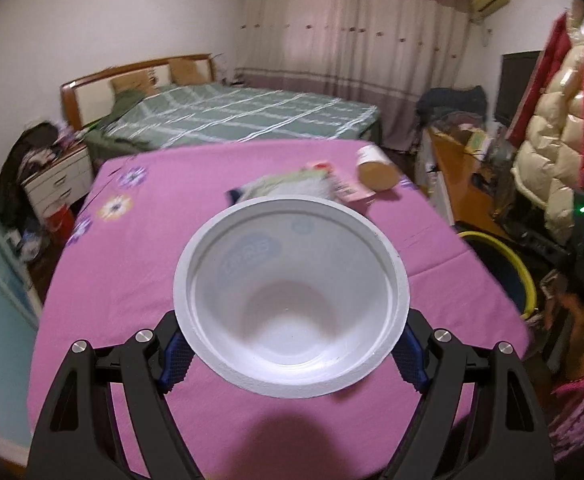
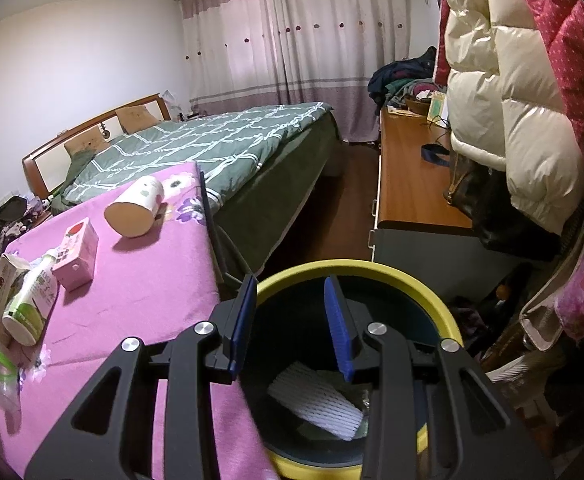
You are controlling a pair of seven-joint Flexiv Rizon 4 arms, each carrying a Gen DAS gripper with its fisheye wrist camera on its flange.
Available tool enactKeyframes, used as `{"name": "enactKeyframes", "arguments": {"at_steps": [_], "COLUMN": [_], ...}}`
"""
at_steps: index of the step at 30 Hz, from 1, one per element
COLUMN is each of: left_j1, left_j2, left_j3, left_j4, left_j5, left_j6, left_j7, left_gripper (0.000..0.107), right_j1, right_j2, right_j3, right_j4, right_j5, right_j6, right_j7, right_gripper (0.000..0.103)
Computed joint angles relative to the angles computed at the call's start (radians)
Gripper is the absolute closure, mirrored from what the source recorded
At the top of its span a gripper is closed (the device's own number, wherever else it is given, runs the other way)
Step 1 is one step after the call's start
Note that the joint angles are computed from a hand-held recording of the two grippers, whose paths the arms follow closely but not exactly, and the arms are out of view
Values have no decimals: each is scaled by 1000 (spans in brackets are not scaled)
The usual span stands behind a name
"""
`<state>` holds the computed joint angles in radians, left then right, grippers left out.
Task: Collect trash
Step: 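Carry the white bowl with the left gripper over the bin and release, then reach the right gripper to the white mesh item on the table and grasp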
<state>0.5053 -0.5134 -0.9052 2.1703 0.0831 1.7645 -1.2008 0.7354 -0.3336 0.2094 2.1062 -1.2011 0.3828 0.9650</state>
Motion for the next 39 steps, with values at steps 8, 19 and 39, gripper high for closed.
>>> {"name": "enactKeyframes", "arguments": {"at_steps": [8, 19, 39], "left_j1": [-213, -745, -765], "left_j2": [-93, -283, -200], "left_j3": [-7, 253, 282], "left_j4": [-174, -596, -519], "left_j5": [-55, -173, -498], "left_j6": [-129, -480, -349], "left_j7": [119, 247, 441], "left_gripper": [27, 27, 9], "right_j1": [-3, 35, 29], "right_j2": [71, 160, 138], "right_j3": [41, 123, 108], "right_j4": [89, 174, 158], "right_j5": [49, 165, 157], "right_j6": [-17, -112, -48], "right_j7": [46, 103, 85], "right_gripper": [64, 59, 53]}}
